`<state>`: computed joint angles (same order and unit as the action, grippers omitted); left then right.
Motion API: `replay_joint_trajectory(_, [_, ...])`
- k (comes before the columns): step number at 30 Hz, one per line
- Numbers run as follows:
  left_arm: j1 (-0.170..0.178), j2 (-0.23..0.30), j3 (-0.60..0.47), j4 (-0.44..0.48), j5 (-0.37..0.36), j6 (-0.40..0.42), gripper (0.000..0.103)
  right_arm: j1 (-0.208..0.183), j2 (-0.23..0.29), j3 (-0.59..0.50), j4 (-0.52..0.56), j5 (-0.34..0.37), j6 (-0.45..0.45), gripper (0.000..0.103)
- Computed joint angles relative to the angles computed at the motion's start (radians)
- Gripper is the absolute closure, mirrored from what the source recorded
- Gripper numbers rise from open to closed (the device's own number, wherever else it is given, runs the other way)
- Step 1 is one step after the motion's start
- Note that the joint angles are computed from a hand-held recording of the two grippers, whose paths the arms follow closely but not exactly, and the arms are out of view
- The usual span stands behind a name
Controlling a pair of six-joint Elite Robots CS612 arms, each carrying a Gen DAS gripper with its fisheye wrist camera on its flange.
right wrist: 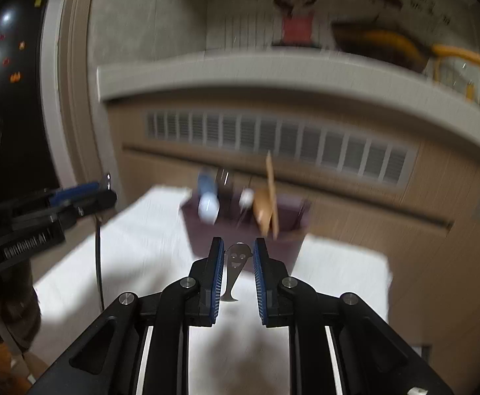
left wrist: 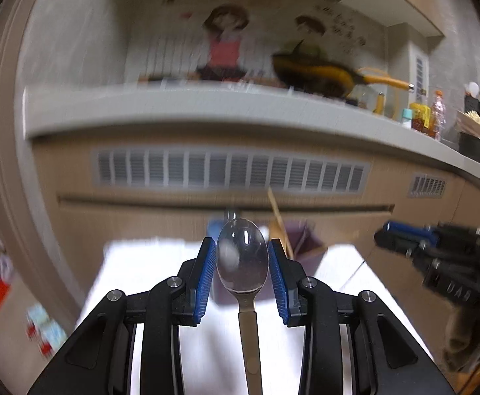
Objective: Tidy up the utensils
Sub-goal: 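Carry both spoons to the caddy with the left and right grippers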
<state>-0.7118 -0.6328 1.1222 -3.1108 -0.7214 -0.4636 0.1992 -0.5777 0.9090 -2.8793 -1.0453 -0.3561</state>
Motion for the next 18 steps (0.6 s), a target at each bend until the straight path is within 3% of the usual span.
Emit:
replay_joint_trajectory(5, [0.012,0.050,-0.151,-0.057,0.038,0.192,0.069,-0.002,0.042,-0.150,-0.041,0.005,0.050,0.087])
replay_joint_trajectory(11, [0.036,0.138,-0.360,-0.120,0.038,0.366,0.069,0.005,0.128,-0.393,0.027,-0.047,0.082,0.087])
replay_joint_trajectory(15, [0.054,0.212,-0.502,-0.113,0.012,0.425,0.069,0.012,0.205,-0.552,0.094,-0.074,0.081,0.087])
replay_joint_trajectory(18, [0.069,0.268,-0.597,-0.066,-0.003,0.421,0.069,0.018,0.283,-0.696,0.176,-0.085,0.071,0.087])
